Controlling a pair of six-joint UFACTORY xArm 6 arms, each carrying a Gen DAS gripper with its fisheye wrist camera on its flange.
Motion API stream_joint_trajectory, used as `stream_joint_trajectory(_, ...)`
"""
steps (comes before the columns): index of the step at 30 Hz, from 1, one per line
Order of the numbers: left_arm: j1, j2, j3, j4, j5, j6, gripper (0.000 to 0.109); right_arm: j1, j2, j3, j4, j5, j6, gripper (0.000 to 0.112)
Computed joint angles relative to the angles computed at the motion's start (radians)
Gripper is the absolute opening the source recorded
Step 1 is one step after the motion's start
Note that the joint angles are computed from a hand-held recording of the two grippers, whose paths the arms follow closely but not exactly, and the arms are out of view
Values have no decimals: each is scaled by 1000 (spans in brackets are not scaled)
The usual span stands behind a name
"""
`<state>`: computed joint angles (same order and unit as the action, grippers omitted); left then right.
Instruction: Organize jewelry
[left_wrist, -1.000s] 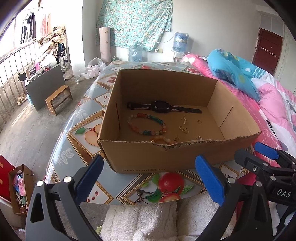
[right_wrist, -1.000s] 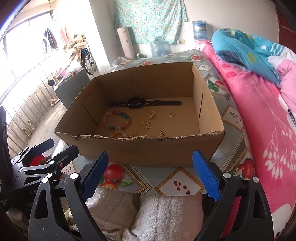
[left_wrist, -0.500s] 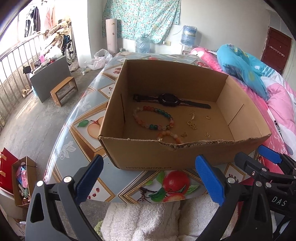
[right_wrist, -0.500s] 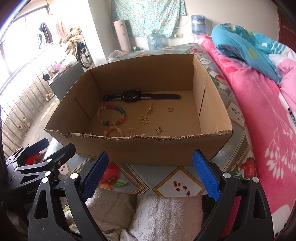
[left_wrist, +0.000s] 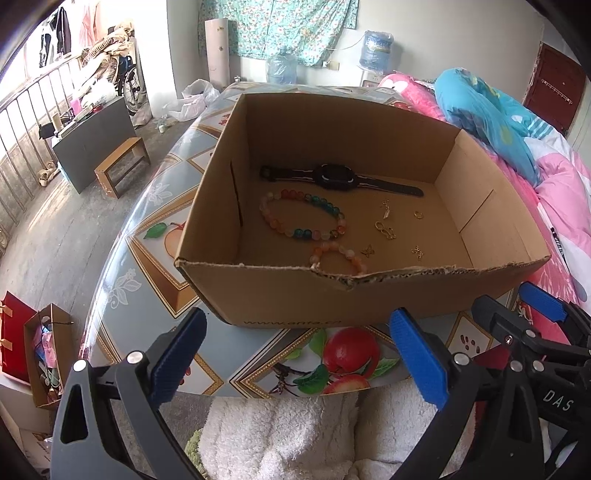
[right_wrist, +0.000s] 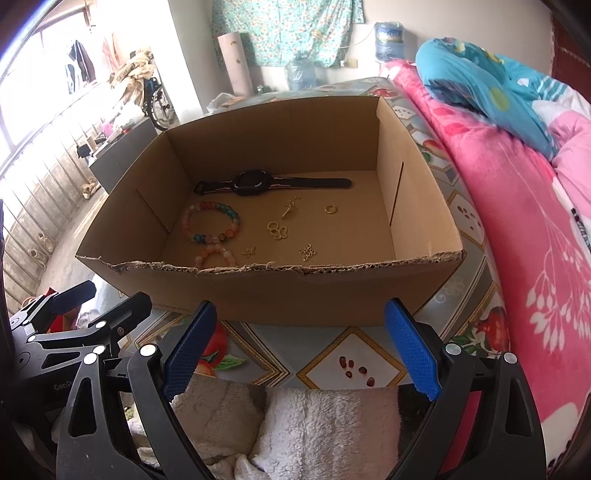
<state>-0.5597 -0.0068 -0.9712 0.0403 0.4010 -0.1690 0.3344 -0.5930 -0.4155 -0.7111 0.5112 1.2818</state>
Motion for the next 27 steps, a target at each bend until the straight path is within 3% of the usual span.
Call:
stream_joint_trajectory(5, -2, 22, -28, 13, 35, -9, 97, -10, 14, -2, 17, -11, -13, 88)
stream_joint_trajectory(27, -12, 59, -65, 34, 48, -36, 97, -59, 23, 15, 82, -63, -84, 88)
